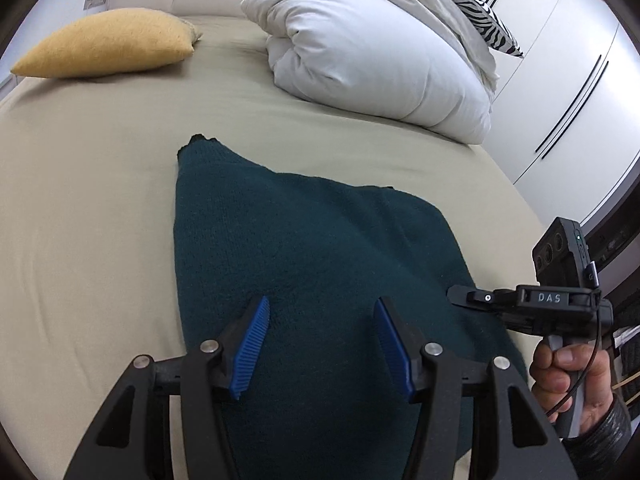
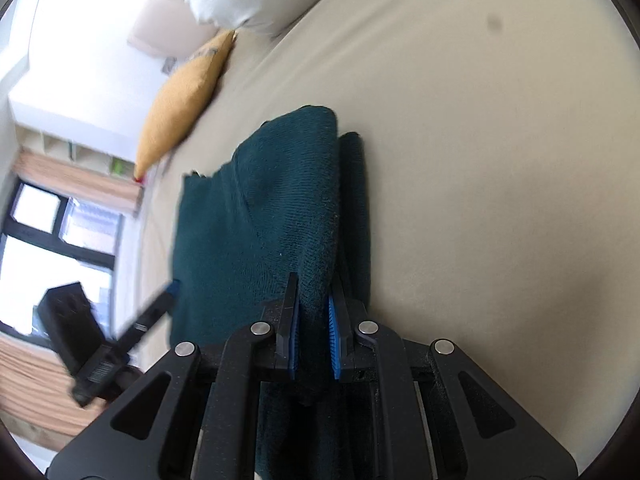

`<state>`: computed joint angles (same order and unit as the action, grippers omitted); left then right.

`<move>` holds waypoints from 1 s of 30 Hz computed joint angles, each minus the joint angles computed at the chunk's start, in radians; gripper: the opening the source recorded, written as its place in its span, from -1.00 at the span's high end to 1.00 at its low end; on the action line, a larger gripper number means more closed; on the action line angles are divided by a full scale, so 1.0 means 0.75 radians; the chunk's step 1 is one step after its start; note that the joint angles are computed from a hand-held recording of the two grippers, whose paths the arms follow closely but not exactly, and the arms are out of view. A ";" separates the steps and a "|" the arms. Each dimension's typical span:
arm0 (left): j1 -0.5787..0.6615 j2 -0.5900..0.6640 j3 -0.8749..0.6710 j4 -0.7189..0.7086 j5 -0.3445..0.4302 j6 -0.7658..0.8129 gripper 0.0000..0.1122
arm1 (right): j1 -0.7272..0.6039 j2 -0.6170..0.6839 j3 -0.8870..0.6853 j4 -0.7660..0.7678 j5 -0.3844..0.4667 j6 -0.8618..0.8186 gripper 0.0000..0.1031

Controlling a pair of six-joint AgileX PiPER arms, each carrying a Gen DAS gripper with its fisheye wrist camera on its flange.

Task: Fold small clothes

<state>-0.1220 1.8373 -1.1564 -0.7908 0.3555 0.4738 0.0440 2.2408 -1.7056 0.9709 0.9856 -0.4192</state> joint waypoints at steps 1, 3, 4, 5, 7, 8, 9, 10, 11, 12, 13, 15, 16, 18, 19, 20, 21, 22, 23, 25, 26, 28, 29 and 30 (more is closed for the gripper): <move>0.005 -0.001 0.006 -0.021 0.002 0.032 -0.02 | -0.005 0.002 0.010 0.020 0.001 -0.014 0.80; 0.007 0.004 0.000 0.013 0.014 0.018 -0.02 | -0.015 0.002 0.029 0.052 0.011 -0.044 0.81; 0.004 0.004 -0.004 0.046 0.016 -0.011 -0.02 | -0.019 0.001 0.033 0.061 0.019 -0.052 0.80; 0.003 0.000 -0.001 0.058 0.016 -0.025 -0.02 | -0.021 -0.004 0.036 0.059 0.026 -0.053 0.79; -0.002 -0.029 0.015 0.093 0.009 -0.076 -0.02 | -0.011 -0.042 0.041 -0.004 0.016 -0.007 0.73; -0.007 -0.044 0.021 0.106 0.002 -0.102 -0.03 | -0.003 -0.075 0.047 -0.064 0.003 0.048 0.71; -0.011 -0.064 0.030 0.096 -0.009 -0.104 -0.03 | 0.001 -0.147 0.105 -0.104 -0.063 0.063 0.66; -0.014 -0.086 0.047 0.041 -0.032 -0.053 -0.03 | 0.001 -0.212 0.178 -0.090 -0.133 0.026 0.66; -0.019 -0.094 0.049 0.022 -0.047 -0.030 -0.03 | -0.014 -0.275 0.245 -0.023 -0.157 -0.062 0.66; -0.026 -0.085 0.035 0.041 -0.049 -0.037 -0.03 | -0.029 -0.338 0.306 0.098 -0.128 -0.174 0.66; -0.029 -0.062 0.011 0.088 -0.033 -0.082 -0.03 | -0.041 -0.361 0.351 0.201 -0.085 -0.274 0.66; -0.017 0.016 -0.043 0.131 0.034 -0.134 -0.02 | -0.017 -0.382 0.390 0.248 -0.017 -0.357 0.66; -0.015 0.031 -0.024 0.085 0.006 -0.080 -0.02 | -0.002 -0.372 0.395 0.230 -0.001 -0.361 0.66; -0.012 0.012 0.051 -0.114 -0.067 0.143 -0.01 | 0.009 -0.304 0.413 0.196 0.043 -0.351 0.66; -0.010 0.008 0.065 -0.165 -0.070 0.206 -0.01 | 0.012 -0.282 0.456 0.176 0.011 -0.343 0.72; -0.012 0.007 0.070 -0.163 -0.073 0.216 -0.01 | 0.002 -0.254 0.504 0.209 0.000 -0.388 0.76; -0.015 0.010 0.065 -0.142 -0.074 0.210 -0.01 | -0.038 -0.231 0.558 0.296 0.042 -0.476 0.82; -0.017 0.011 0.064 -0.129 -0.073 0.202 -0.01 | -0.081 -0.234 0.639 0.396 0.058 -0.584 0.86; -0.021 0.006 0.072 -0.133 -0.079 0.209 -0.01 | -0.105 -0.245 0.698 0.443 0.057 -0.638 0.98; -0.019 0.002 0.088 -0.196 -0.089 0.276 -0.01 | -0.136 -0.290 0.783 0.458 0.024 -0.699 1.00; -0.017 -0.001 0.095 -0.218 -0.089 0.302 -0.01 | -0.156 -0.308 0.816 0.463 0.020 -0.726 1.00; -0.006 -0.013 0.094 -0.176 -0.070 0.264 -0.01 | -0.198 -0.318 0.843 0.457 0.054 -0.727 1.00; -0.003 -0.030 0.087 -0.079 -0.052 0.165 -0.01 | -0.203 -0.329 0.843 0.439 0.055 -0.711 1.00; -0.006 -0.047 0.082 -0.002 -0.042 0.081 -0.01 | -0.204 -0.365 0.841 0.387 0.048 -0.672 1.00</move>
<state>-0.1267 1.8023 -1.0952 -0.7920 0.3240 0.5345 -0.1093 1.9673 -1.0751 1.2608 1.0218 -0.9230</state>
